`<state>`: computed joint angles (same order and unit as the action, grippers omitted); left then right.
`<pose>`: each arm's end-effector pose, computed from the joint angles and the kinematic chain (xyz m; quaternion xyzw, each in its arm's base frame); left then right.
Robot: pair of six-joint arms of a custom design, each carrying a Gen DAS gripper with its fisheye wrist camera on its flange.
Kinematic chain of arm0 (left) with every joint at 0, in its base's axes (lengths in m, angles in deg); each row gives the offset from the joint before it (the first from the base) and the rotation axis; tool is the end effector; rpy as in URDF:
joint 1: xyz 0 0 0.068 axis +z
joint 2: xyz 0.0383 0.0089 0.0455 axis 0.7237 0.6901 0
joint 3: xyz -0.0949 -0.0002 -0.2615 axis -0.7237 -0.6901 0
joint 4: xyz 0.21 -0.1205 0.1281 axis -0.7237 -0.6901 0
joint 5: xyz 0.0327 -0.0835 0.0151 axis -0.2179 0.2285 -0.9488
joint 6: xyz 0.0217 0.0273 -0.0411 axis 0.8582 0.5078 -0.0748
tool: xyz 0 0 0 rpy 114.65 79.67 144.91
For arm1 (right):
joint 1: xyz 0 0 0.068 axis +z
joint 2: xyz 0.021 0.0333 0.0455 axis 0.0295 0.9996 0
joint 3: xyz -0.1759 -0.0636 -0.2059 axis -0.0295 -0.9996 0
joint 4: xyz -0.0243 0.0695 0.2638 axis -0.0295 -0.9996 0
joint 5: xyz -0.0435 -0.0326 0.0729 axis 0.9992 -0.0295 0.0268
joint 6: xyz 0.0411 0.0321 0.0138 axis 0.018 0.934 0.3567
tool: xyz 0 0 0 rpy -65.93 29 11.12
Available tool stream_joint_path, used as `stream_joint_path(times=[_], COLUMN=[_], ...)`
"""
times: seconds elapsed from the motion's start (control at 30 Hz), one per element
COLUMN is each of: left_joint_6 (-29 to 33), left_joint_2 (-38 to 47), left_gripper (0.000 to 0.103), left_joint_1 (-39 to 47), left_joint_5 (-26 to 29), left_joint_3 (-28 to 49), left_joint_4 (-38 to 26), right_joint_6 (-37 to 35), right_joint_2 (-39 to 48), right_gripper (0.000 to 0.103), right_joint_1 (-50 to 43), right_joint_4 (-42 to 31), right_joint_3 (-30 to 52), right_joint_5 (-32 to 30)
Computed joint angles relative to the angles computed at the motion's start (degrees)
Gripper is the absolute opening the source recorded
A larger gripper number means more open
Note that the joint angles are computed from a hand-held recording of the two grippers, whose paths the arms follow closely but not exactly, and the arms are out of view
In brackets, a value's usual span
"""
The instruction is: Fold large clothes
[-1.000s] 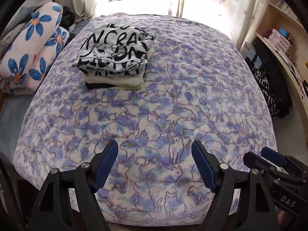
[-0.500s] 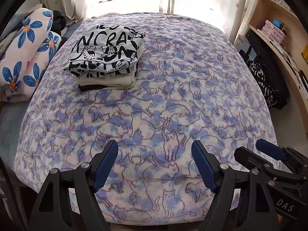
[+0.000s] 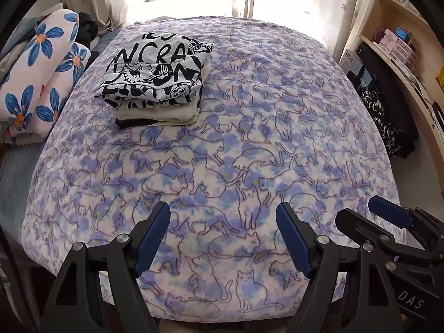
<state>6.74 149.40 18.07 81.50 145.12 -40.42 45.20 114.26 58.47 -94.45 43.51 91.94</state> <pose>0.2042 -0.1137 0.3847 0.2331 0.9433 -0.1029 0.2129 0.1070 0.1382 0.3660 0.2072 0.9483 0.0534 0.2345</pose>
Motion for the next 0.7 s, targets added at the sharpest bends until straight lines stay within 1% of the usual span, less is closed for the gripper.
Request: stream_joint_path(times=[0.23, 0.27, 0.4, 0.7], left_joint_6=[-0.7, -0.7, -0.7, -1.3], left_joint_2=[0.2, 0.2, 0.4, 0.3], left_gripper=[0.077, 0.077, 0.077, 0.077], left_joint_1=[0.2, 0.2, 0.4, -0.1], left_joint_5=[-0.3, -0.3, 0.1, -0.2], left_joint_3=[0.2, 0.3, 0.4, 0.0], left_joint_4=[0.6, 0.4, 0.2, 0.3], right_joint_6=[1.0, 0.3, 2.0, 0.6], right_joint_2=[-0.1, -0.5, -0.1, -0.9], right_gripper=[0.065, 0.065, 0.065, 0.065], right_joint_1=[0.2, -0.3, 0.7, -0.1], right_joint_4=[0.4, 0.2, 0.3, 0.4], right_joint_3=[-0.4, -0.4, -0.6, -1.0], right_joint_5=[0.2, -0.1, 0.1, -0.4])
